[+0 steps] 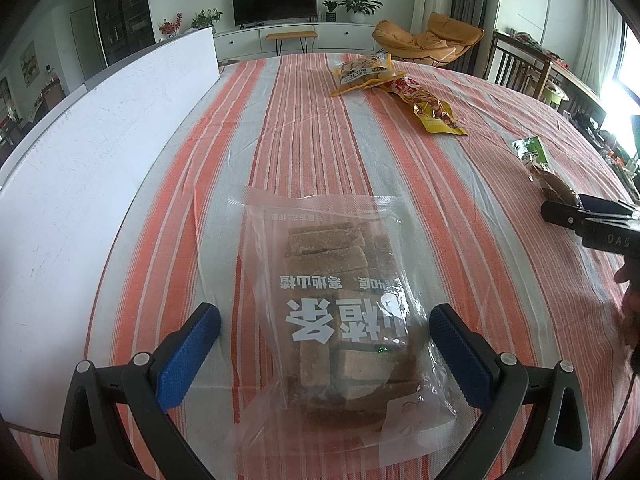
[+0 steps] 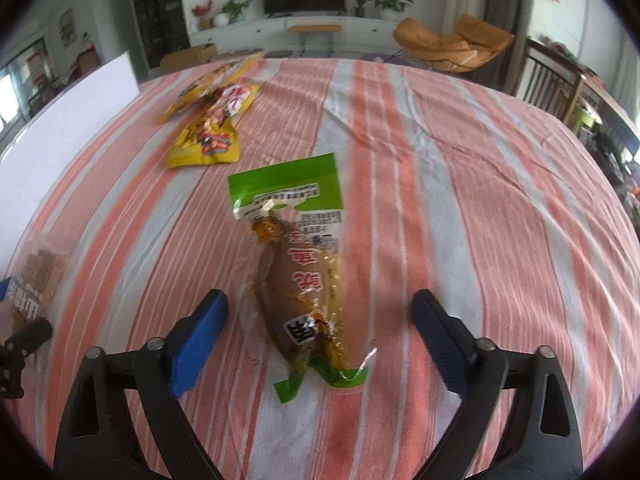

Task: Organize snacks
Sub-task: 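Grasp the bread bag with the left tool while the right tool grasps the sausage pack, then carry both packs into the white box and open both tools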

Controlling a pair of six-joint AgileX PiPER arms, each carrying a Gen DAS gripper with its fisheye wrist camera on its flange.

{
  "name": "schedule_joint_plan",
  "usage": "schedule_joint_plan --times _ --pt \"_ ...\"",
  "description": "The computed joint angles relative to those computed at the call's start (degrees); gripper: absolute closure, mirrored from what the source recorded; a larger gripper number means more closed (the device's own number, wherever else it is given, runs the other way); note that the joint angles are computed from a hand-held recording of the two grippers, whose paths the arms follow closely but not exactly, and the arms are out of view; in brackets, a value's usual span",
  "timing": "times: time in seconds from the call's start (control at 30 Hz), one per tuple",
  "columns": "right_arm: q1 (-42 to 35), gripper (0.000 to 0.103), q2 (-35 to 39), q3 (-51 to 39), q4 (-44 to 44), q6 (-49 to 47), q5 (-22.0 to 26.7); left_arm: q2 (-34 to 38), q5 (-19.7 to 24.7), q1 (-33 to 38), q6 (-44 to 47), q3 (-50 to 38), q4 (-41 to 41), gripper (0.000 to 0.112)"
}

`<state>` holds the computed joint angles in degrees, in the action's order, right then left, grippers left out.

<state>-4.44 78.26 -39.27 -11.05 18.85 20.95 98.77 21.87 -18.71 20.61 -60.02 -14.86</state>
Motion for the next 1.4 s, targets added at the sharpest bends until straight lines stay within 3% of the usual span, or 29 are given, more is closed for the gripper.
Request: schedule_joint_plan --times 0.03,0.13,0.27,0.3,0.33,0.37,0.43,0.53,0.67,0.83,1.0,1.07,1.13,1.2,1.23,1.27,1.3,1.4 --pt "-0.5 0.007 0.5 -1.2 2.9 -3.5 1.7 0.0 0.0 0.0 0.0 0.0 0.0 0.009" --pt "-3.4 0.007 4.1 -8.9 12.7 -15.8 12.9 0.0 0.0 0.0 0.0 0.1 0.0 0.009" --pt "-6.7 0.013 7.2 -15.3 19.5 -23.3 22.3 0.0 0.0 0.0 0.0 0.1 0.0 0.009" --pt "-6.7 0.019 7.5 -16.1 18.8 -22.5 23.5 0.0 0.0 0.0 0.0 0.0 0.0 0.009" --pt "-5.9 0.040 7.4 -16.6 15.8 -19.7 24.1 0.0 -0.1 0.0 0.0 0.1 0.0 0.009" --pt "-5.6 0.048 7.0 -17.0 14.4 -18.9 24.9 0.1 0.0 0.0 0.1 0.0 -0.2 0.009" --pt "-6.8 0.052 6.3 -17.6 15.9 -19.4 26.6 -0.2 0.2 0.1 1.4 0.2 -0.8 0.012" --pt "-10.7 0.064 3.5 -17.2 22.4 -22.4 29.1 -2.7 1.7 1.9 11.7 1.6 -10.1 0.056" --pt "-15.7 0.065 -0.3 -16.6 33.7 -28.5 33.8 -3.1 12.2 8.6 21.8 0.5 -26.2 0.067" --pt "-18.1 0.065 -3.9 -16.8 47.5 -31.7 38.2 -7.1 24.7 17.5 27.9 1.0 -38.0 0.067" --pt "-7.0 0.065 -2.9 -23.5 54.3 -25.3 35.0 -8.4 38.8 28.9 25.6 -9.3 -41.7 0.067" --pt "1.1 0.065 0.2 -29.8 56.3 -22.0 31.7 -6.9 41.2 33.5 23.7 -16.3 -40.4 0.067" --pt "8.9 0.065 5.2 -37.1 56.6 -19.4 28.2 -3.9 40.7 36.9 21.9 -23.1 -37.0 0.066" --pt "16.0 0.065 10.9 -45.0 55.8 -16.4 25.9 -0.7 37.4 38.6 17.9 -29.0 -30.8 0.064" --pt "18.5 0.064 13.0 -47.9 54.8 -14.7 25.5 1.3 35.8 39.3 15.6 -31.9 -27.7 0.056" --pt "21.9 0.063 17.1 -53.2 54.1 -13.2 25.1 4.5 36.0 40.3 12.9 -36.4 -24.5 0.041" --pt "23.8 0.062 20.5 -57.8 53.2 -11.9 25.6 6.8 36.8 40.8 10.4 -39.7 -22.1 0.035" --pt "29.6 0.035 30.1 -70.2 49.9 -8.1 26.0 10.3 37.7 43.2 6.4 -45.1 -18.2 0.032"
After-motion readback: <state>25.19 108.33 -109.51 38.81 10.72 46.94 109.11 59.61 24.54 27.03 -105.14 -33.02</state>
